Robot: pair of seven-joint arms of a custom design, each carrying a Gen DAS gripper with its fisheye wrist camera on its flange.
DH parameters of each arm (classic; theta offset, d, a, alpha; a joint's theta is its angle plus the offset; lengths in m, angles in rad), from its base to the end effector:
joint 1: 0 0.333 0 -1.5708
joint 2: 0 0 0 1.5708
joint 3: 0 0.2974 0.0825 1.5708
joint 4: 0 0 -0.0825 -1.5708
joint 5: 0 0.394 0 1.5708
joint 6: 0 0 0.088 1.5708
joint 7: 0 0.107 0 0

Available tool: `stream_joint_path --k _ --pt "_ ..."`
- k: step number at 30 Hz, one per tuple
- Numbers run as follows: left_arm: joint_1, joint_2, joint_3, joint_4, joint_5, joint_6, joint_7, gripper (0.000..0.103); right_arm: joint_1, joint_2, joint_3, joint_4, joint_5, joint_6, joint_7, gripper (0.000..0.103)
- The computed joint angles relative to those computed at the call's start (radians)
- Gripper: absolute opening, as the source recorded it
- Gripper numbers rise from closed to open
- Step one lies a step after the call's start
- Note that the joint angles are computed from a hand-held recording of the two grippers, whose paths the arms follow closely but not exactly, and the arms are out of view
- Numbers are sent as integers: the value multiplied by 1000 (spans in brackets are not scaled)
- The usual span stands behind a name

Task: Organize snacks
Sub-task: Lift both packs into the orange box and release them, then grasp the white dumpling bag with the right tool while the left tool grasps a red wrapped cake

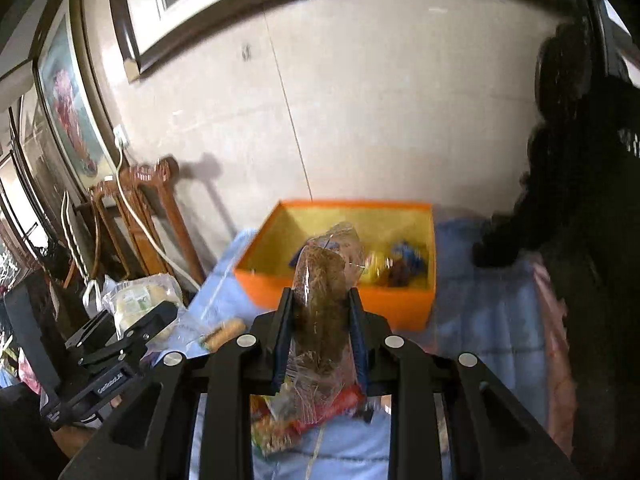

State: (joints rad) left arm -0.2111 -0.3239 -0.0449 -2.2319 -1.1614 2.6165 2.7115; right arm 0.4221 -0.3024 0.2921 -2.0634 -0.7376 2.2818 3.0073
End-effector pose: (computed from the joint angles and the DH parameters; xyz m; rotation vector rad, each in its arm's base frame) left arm 0.5026 -0.1122 0.5520 -1.2042 2.1823 -1.4215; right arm 0.3978 0.3452 0.5990 -1.3531 1.9531 -0.7460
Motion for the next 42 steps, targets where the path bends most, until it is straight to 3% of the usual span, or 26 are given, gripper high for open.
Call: stream_joint_path --k 11,16,17,18,20,22,26,30,35,38,42 --pt "12 287 -106 408 219 63 -199 56 -46 117 -57 185 -58 -27 -97 26" --pt "17 447 -151 595 412 93 -374 57 -62 193 -103 273 -64 -9 -147 26" --pt "11 506 -154 662 480 91 -436 60 -70 212 -122 288 -47 21 -165 28" --pt "10 543 -161 700 518 96 -470 77 -76 233 -139 302 -17 45 -197 28" --pt "-42 636 -117 796 718 127 -657 98 -87 289 -165 358 56 17 -262 59" --pt "-57 675 -101 841 806 120 -743 98 -83 317 -177 392 38 -28 -250 61" --pt "0 656 -164 772 811 181 -698 98 -75 287 -181 327 29 21 -239 61" --pt "44 618 -194 704 782 169 -674 98 -74 236 -173 239 23 41 -204 61" --pt "111 502 -243 535 612 197 -481 98 -74 168 -145 139 28 55 -178 62" --pt "132 418 -238 422 450 165 -349 98 -65 131 -121 76 42 35 -175 70" --pt "110 283 -182 214 293 123 -183 98 -52 42 -85 -79 61 26 -59 79"
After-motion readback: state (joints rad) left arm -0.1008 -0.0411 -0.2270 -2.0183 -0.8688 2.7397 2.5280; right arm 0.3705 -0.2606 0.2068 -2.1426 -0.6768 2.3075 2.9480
